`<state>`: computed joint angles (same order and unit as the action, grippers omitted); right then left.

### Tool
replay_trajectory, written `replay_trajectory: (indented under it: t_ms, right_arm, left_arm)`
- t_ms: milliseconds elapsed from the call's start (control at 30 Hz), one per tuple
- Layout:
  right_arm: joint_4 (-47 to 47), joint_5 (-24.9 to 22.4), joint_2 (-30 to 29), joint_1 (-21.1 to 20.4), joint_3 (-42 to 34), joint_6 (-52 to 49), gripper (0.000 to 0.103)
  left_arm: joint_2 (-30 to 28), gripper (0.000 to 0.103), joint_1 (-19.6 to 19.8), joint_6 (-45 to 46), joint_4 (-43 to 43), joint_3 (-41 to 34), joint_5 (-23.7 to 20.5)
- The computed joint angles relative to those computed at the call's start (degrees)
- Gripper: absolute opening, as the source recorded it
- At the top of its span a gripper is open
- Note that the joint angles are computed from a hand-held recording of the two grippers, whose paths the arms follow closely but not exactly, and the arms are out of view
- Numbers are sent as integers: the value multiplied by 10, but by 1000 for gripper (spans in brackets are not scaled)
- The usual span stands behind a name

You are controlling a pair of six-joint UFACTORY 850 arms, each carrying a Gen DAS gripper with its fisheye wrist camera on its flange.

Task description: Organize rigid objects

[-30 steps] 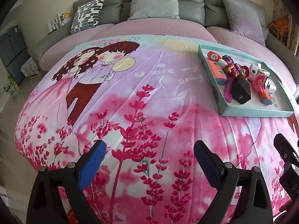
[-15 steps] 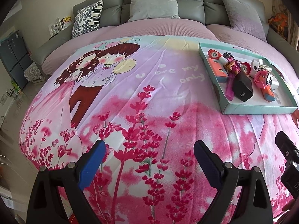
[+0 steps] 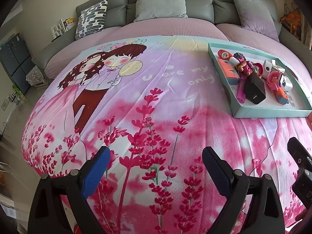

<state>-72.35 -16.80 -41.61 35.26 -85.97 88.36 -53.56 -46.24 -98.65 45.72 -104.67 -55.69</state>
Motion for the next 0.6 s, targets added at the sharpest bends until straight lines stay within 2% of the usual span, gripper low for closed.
replay_trajectory:
  t_ms: [600]
  right_arm:
    - [2, 0, -1, 0, -1, -2, 103]
  left_arm:
    - [-3, 95, -1, 9, 0, -4, 1]
